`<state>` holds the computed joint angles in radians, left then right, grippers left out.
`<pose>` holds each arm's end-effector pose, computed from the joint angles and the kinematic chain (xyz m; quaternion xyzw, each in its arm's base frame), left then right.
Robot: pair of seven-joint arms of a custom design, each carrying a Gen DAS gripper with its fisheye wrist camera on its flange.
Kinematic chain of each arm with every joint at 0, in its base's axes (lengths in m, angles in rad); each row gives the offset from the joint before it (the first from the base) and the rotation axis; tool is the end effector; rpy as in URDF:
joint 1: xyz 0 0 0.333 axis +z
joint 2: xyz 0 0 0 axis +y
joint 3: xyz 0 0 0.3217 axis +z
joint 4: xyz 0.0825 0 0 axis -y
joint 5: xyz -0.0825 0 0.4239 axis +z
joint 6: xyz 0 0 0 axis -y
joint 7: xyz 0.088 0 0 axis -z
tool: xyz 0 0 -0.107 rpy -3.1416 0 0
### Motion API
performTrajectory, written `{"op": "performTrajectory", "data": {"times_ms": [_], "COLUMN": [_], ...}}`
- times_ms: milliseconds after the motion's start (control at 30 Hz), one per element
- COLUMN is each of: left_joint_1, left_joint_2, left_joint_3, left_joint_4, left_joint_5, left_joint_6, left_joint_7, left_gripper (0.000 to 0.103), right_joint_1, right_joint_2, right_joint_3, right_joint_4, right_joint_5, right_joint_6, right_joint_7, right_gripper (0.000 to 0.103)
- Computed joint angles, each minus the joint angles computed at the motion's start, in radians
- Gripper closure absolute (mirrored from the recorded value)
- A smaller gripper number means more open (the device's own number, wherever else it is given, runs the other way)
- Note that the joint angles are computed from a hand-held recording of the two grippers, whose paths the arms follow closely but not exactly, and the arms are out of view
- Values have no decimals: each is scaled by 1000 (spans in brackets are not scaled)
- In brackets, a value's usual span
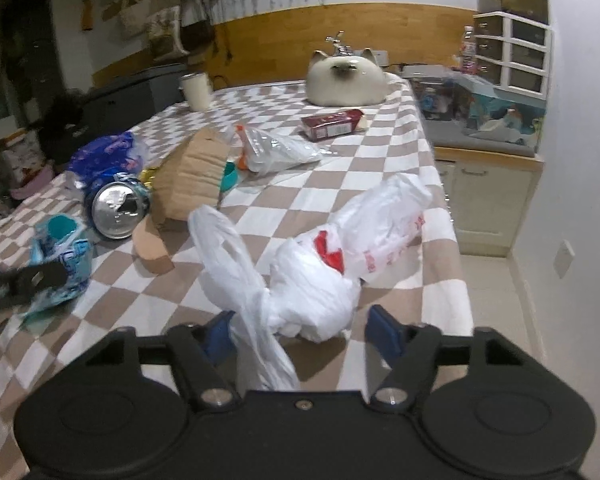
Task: Collect trash
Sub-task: 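Grasp the clear plastic bag with the left tool while the right tool grasps the white bag, then carry both held bags over the wastebasket on the floor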
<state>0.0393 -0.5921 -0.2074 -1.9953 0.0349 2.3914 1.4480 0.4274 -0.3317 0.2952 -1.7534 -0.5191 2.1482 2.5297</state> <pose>0.4245 -0.1119 0.8052 -0.5958 0.6487 -0.3299 0.3396 0.3825 0.3564 0.7854 -0.6042 0.6613 -0.2768 0.3479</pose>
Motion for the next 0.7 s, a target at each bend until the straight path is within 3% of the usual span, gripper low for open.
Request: {"op": "performTrajectory", "data": {"times_ms": [33, 167, 400, 500, 567, 700], "left_joint_1": [2, -8, -7, -6, -6, -8], "left_joint_2": [8, 32, 53, 57, 54, 34], "left_joint_3": [-5, -2, -2, 0, 3, 3], "left_joint_4": [7, 23, 39, 42, 35, 18], "left_joint_5": [8, 11, 30, 29, 25, 26], "left_joint_6": [0, -5, -45, -54, -43, -33], "left_joint_7": [4, 23, 38, 31, 25, 24], "left_gripper": [0, 8, 30, 49, 51, 56], "right_joint_1": [10, 33, 110, 96, 53, 23], "right_joint_2": [-12, -57, -169, -213, -238, -281], "right_joint_3": [-16, -53, -131, -130, -99, -83], "right_joint_4": [-15, -69, -185, -215, -223, -240], "right_joint_5": [23, 102, 311, 357, 330, 337], "right_joint_6": [24, 95, 191, 177, 152, 142], "right_joint_7": [-31, -145, -488, -541, -515, -459], "right_gripper": [47, 53, 53, 45, 29, 23]}}
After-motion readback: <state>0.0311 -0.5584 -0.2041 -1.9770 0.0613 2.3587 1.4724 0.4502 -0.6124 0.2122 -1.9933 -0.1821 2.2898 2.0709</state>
